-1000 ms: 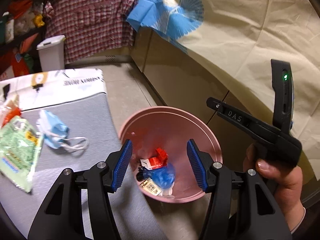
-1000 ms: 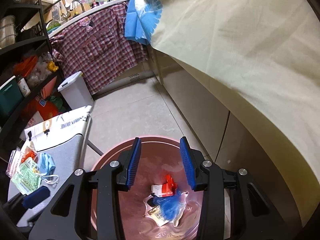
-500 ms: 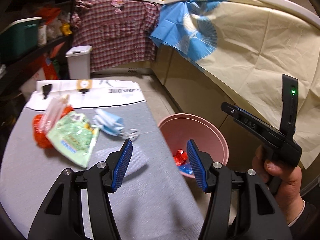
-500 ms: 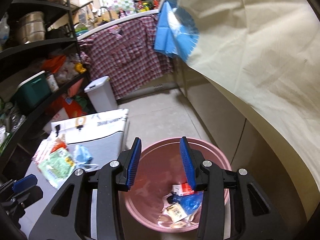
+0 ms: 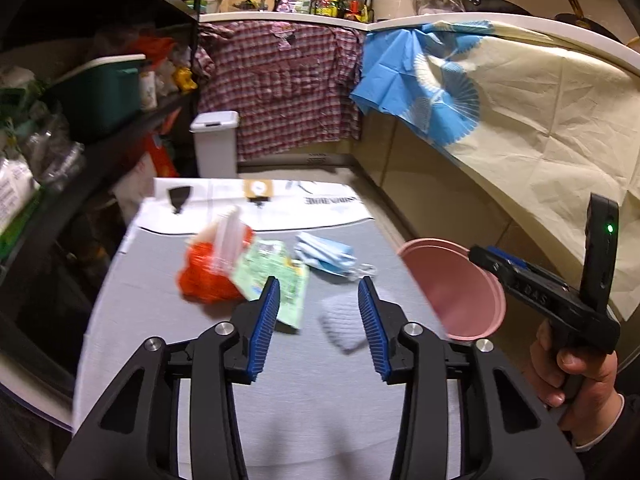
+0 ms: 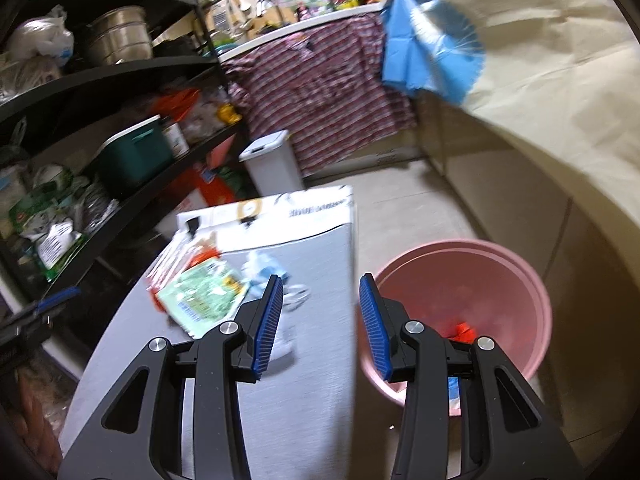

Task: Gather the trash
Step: 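Move both grippers back over the bubble wrap and straws on the table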

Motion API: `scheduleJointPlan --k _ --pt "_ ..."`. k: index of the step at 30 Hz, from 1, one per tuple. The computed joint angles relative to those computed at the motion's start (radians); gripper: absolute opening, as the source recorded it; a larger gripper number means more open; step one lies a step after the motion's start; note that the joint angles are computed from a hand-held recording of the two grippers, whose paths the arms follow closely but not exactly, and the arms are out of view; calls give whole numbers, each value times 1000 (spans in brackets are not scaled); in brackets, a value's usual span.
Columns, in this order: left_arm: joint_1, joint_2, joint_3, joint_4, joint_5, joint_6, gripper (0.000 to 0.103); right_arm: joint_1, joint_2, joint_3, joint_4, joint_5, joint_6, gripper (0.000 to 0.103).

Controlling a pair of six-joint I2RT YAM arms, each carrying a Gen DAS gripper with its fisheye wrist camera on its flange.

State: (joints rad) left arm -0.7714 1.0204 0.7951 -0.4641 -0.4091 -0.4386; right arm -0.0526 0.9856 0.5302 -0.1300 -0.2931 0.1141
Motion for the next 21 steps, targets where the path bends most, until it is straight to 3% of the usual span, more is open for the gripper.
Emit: scheduleJointPlan --k 4,11,21 --pt "120 -34 -37 23 46 58 33 74 61 9 18 10 37 41" --pt "306 24 -147 191 165 50 30 162 213 40 48 45 38 41" --pt "373 193 -140 355 216 113 30 198 432 121 87 40 32 41"
